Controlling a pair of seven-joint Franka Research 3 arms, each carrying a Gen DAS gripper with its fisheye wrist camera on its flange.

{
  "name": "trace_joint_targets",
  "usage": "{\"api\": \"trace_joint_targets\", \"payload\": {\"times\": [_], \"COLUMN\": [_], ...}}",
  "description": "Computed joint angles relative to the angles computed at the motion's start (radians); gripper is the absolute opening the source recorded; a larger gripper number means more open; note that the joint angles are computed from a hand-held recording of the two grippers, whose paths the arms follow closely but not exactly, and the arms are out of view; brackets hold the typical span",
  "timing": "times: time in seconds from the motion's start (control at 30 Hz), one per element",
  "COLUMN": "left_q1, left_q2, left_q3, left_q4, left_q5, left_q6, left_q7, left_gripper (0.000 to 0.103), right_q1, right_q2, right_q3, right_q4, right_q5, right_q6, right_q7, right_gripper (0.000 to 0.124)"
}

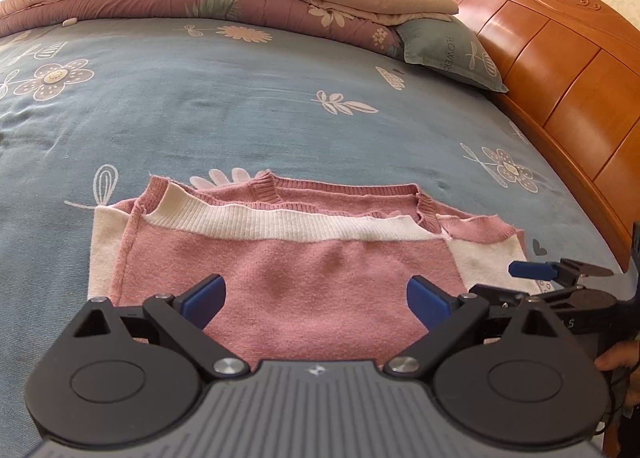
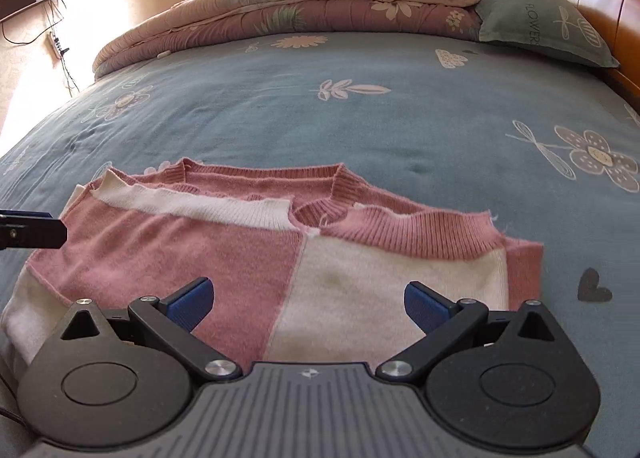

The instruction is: Fold clothes

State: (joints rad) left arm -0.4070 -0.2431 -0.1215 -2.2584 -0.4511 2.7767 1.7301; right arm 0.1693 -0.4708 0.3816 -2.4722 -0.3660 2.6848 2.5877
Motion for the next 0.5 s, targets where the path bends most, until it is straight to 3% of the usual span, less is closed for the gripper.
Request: {"api": "trace_joint_targets", "payload": {"times": [0.17,0.37,0.5], "left_q1": [-0.021,-0.075,-0.061], "left_q2": [-0.036,-0.036,0.021], "left_q3": [-0.006,0.029,0.015], "left_q4": [-0.017,-0.021,0.012], "left_q5": [0.002,-0.064,-0.081], "left_q6": [-0.009,-0.003,-0.02], "left_q7": [0.011,0.099,0.125], "left_gripper": [0.097,0.097,0.097], "right_q1": [0.008,0.043,0.067], "right_q2": [-0.026,-0.013,-0.05], "right_q3": [0.047,0.026,0.021], "right_q4": [-0.028,0.009,-0.006], "right_q5": [-0.01,-0.008,-0.009], "right_q6": [-0.052,-0.125,-0.117], "right_q7": [0.052,0.075,0.087], "right_gripper": [0.103,0.103,0.103]}}
